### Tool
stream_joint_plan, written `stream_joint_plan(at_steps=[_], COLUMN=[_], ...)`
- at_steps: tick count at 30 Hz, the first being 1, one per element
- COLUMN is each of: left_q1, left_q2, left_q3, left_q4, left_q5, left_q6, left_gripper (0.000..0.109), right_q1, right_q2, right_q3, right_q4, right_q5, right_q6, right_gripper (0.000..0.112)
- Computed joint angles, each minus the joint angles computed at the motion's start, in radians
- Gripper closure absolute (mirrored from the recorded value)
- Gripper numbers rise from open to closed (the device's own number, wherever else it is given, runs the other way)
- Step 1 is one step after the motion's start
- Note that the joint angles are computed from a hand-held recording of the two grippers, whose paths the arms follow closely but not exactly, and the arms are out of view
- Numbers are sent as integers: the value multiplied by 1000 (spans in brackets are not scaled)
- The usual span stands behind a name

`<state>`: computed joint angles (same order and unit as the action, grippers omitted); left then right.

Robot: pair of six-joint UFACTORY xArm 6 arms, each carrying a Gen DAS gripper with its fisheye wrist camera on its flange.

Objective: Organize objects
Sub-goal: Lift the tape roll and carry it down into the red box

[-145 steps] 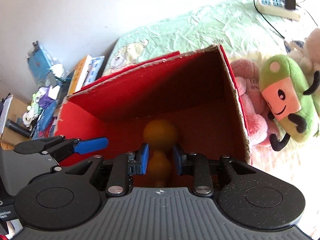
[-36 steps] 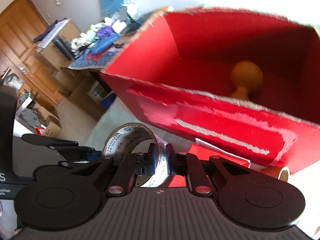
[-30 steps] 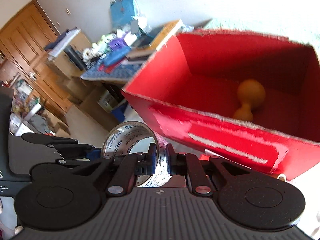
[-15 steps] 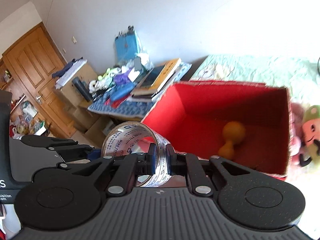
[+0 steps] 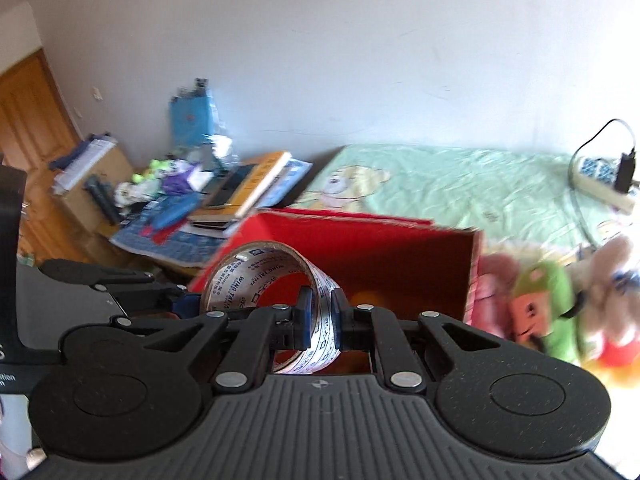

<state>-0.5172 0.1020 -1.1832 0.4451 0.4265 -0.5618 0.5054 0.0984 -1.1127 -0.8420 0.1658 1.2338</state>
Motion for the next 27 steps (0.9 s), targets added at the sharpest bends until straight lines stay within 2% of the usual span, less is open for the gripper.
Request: stream_joint_plan(at_steps=[3, 5, 8, 12, 16, 19, 23, 27], left_q1=[17, 22, 27, 39, 58, 68, 71, 78], left_q2=[85, 147, 246, 357, 422, 449, 460, 457], left_q3=[-60, -112, -214, -354, -445, -484, -496, -490], left_q4=[-207, -369, -542, -665, -724, -747, -742, -725], left_q5=[-57, -62, -11, 110, 212, 258, 266, 274], left_q6=[205, 352, 518, 625, 687, 717, 751, 771], left_gripper=[91, 90, 90, 89, 85, 77, 67, 67], right_q1=[-11, -8, -4, -5, -4, 7, 11, 9], right_q2=[42, 79, 119, 189, 254, 300, 366, 427], right_q3=[-52, -101, -147, -228, -316, -393, -500, -597], right_q4=[84, 110, 148, 242, 362, 381, 423, 477], right_q5=[67, 128, 217, 313, 412, 521, 645, 739], right_q6=[-100, -146, -229, -339, -465, -513, -590, -672], right_gripper=[103, 103, 104, 104, 107, 106, 105, 105])
